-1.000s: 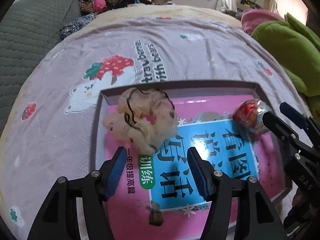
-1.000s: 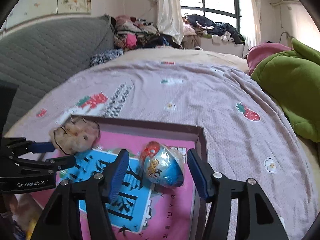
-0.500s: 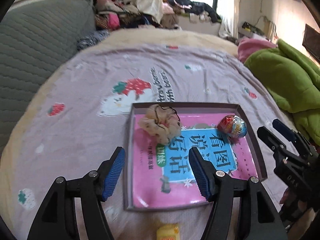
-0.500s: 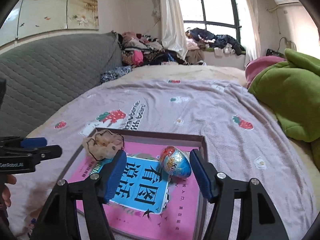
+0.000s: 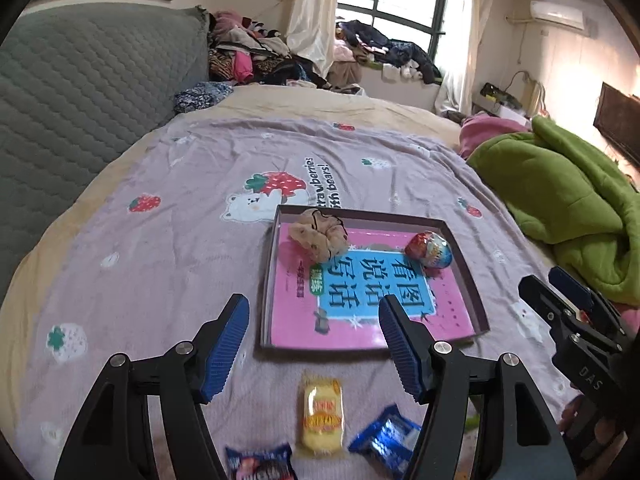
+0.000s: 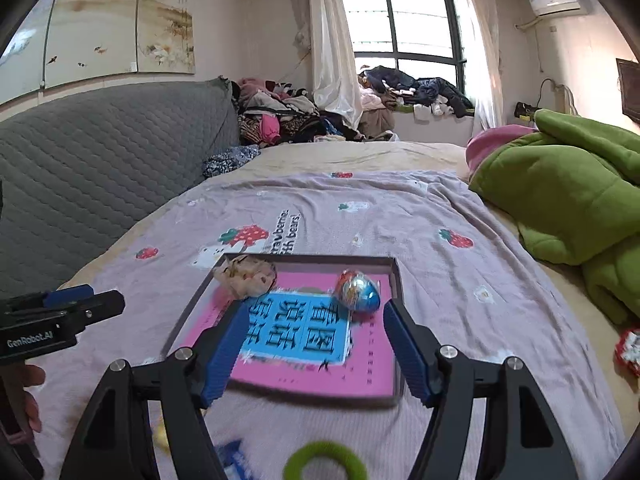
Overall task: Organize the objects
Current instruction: 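Withdraw both tools from the tray back toward the remaining items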
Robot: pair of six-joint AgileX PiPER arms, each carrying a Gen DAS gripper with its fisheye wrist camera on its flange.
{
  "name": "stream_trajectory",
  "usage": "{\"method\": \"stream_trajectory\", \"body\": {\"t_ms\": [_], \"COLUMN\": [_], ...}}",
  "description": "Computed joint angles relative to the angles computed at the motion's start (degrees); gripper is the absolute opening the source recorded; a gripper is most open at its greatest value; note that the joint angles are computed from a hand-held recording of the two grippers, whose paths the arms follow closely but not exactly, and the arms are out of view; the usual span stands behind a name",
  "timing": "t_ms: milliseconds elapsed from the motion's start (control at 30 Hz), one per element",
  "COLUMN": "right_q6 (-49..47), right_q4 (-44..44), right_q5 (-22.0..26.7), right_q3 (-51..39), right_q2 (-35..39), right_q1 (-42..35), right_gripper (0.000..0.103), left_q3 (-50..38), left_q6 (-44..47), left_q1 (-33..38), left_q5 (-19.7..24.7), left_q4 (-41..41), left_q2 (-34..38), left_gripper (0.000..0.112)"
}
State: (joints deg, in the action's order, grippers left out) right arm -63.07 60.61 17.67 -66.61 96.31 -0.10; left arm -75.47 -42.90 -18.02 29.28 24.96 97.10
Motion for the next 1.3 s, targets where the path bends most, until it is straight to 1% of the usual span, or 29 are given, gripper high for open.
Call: {"method": "stream_trajectory", "body": {"t_ms": [67, 133, 200, 267, 333, 433, 600, 733, 900, 1000, 1133, 1300], "right_q6": [4.67, 9.86, 12.21, 16.30, 21.11, 25.76, 34.54, 38.83, 45.33, 48.97, 53.87, 56.77], "right_q4": [-4.56, -9.78, -11.96, -16.22, -21.19, -25.53, -33.64, -37.53, -43.33, -46.68, -51.64, -53.94], "right_q5": [0.02, -0.08, 0.19, 0.39, 1.24, 1.98, 4.39, 5.79, 7.34, 8.67, 10.46, 12.70], "right_q3": [1.81, 3.92, 5.59, 7.65, 9.03, 11.32, 14.58, 16.04, 16.76, 16.56, 15.75, 14.48], "right_q2": [-2.80, -6.46, -9.23, -12.79, -15.59, -18.95, -23.91, -27.36, -30.95, -32.76, -35.16, -37.65], "right_q1": [0.43, 0.87, 0.92, 1.34, 1.60, 1.68, 1.94, 2.44, 4.60, 5.80, 7.54, 8.26], "right_gripper": [0.069, 0.069, 0.069, 0.069, 0.069, 0.069, 0.069, 0.069, 0.069, 0.069, 0.069, 0.069], "left_q3": [2.19, 4.75, 6.42, 8.50, 10.18, 13.01, 16.45, 17.78, 18.19, 18.33, 18.55, 18.27], "left_q6": [-1.58, -2.50, -5.50, -9.15, -10.47, -13.64, -14.66, -16.79, -14.88, -15.21, -11.89, -9.68], "left_q1": [-0.74, -1.21, -2.38, -4.05, -4.98, -6.87, -9.88, -12.86, -14.05, -15.24, -14.58, -15.16], "left_q5": [0.88, 0.61, 1.20, 2.30, 2.59, 3.19, 4.54, 6.88, 8.94, 10.78, 11.70, 14.00], "left_q4": [0.66, 0.46, 2.92, 6.44, 7.43, 9.48, 8.88, 10.61, 8.92, 9.88, 6.97, 6.59], "left_q2": [-2.14, -4.56, -6.29, -8.62, -10.51, -13.35, -16.59, -18.87, -21.46, -22.92, -25.41, -27.92], "left_gripper": [0.069, 0.069, 0.069, 0.069, 0.069, 0.069, 0.069, 0.069, 0.069, 0.069, 0.069, 0.069]}}
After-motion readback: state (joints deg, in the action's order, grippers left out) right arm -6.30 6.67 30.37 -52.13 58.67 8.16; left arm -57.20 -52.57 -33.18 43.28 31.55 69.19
